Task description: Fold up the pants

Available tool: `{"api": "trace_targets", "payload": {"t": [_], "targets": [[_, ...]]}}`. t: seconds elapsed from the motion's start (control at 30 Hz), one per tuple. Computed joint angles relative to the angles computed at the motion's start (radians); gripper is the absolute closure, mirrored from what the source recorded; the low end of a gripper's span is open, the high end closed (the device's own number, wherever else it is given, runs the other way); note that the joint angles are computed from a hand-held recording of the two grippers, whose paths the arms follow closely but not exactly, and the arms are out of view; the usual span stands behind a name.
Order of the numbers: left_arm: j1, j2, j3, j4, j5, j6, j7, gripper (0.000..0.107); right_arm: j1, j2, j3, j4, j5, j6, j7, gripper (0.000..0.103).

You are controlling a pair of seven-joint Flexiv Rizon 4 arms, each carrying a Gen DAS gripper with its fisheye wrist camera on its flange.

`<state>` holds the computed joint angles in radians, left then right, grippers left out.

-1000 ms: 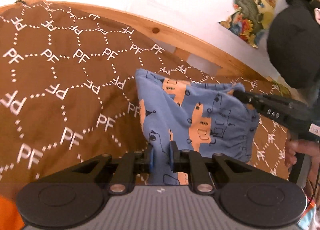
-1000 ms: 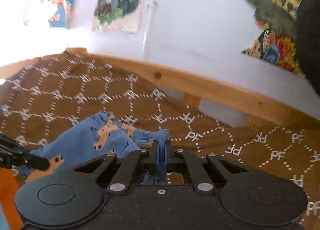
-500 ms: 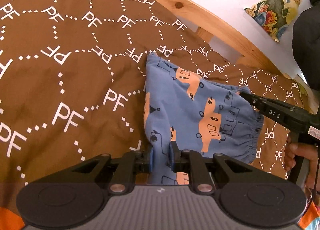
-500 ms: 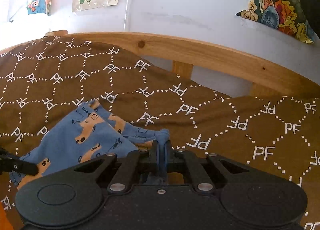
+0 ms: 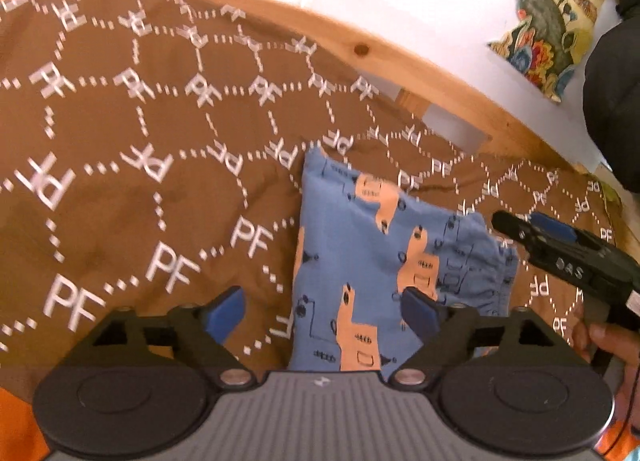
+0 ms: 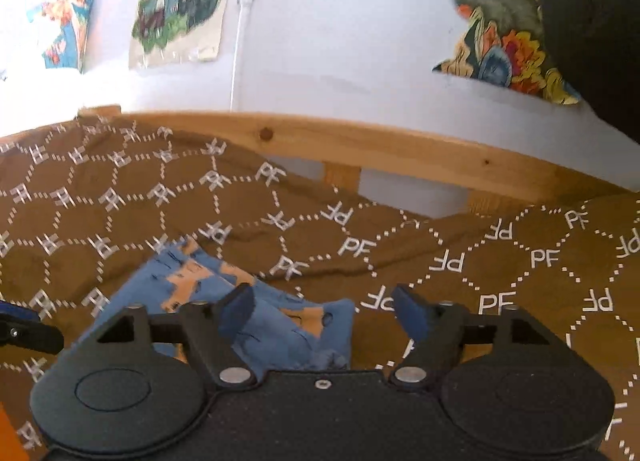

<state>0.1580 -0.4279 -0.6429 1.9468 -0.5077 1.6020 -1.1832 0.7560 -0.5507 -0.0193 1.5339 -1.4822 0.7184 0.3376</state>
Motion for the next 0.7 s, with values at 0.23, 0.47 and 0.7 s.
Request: {"api": "trace_targets", "payload": {"t": [0.23, 0.47, 0.7], "targets": [[-0.034, 0.052, 0.058, 0.029, 0.048, 0.074, -0.051, 0.004, 0.05, 0.02, 0.011, 0.001, -0.02, -0.107, 0.079, 0.001], [-0.164, 0.125, 0.269, 0.069, 0.183, 0.142, -0.138, 0.004, 0.131, 0.03, 0.048, 0.007, 0.03, -0.27, 0.186, 0.001], [0.09, 0.243, 0.004, 0.208, 0.172, 0.121, -0.102, 0.004, 0.216, 0.011, 0.076, -0.028, 0.101, -0.394, 0.192, 0.001]]}}
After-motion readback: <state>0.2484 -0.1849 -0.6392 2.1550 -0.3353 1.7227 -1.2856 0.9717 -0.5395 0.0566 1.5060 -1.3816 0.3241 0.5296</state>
